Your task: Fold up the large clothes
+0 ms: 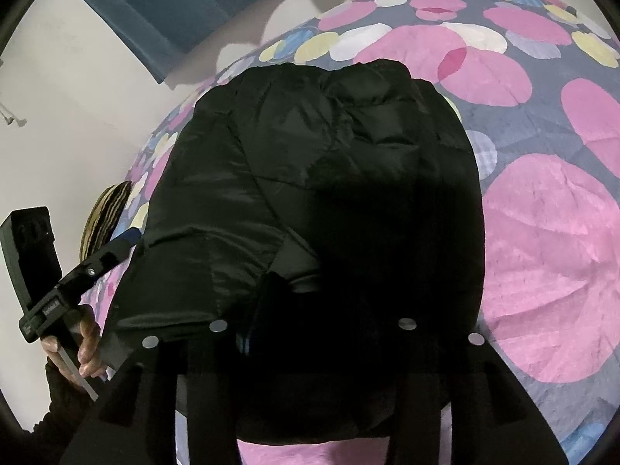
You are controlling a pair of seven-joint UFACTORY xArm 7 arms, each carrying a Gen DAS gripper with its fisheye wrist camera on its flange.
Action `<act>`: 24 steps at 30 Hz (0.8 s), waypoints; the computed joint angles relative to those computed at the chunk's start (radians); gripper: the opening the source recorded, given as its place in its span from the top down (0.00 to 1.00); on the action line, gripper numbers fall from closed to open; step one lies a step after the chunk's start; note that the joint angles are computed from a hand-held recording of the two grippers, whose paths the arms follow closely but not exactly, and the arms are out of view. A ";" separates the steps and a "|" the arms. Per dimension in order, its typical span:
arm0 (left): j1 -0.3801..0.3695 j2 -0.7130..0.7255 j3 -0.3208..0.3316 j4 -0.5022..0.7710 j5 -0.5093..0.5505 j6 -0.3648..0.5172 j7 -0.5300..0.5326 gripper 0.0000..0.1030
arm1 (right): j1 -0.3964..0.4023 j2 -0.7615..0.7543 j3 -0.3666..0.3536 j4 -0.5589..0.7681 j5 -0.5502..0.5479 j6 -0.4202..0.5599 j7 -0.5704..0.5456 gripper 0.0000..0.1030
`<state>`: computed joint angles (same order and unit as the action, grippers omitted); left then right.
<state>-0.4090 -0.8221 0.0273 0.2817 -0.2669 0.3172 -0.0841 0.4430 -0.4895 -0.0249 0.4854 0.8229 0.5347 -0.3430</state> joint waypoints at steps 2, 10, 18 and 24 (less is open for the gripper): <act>0.025 -0.035 0.000 -0.021 0.000 -0.003 -0.016 0.29 | 0.005 0.004 -0.005 0.004 0.011 0.000 -0.006 0.54; 0.027 -0.087 0.113 -0.074 -0.050 0.000 0.012 0.20 | -0.016 -0.035 0.027 0.023 -0.060 0.009 0.053 0.41; -0.072 -0.047 0.255 -0.080 -0.196 -0.041 0.110 0.16 | -0.017 -0.085 0.022 0.000 -0.161 -0.109 0.155 0.19; -0.138 -0.017 0.278 -0.078 -0.242 -0.084 0.177 0.12 | 0.008 0.049 -0.045 0.029 -0.144 -0.118 0.149 0.18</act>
<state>-0.5466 -0.8395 0.3049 0.2042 -0.5089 0.2334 0.0932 0.4506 -0.4401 -0.0694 0.5145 0.6789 0.4172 -0.1939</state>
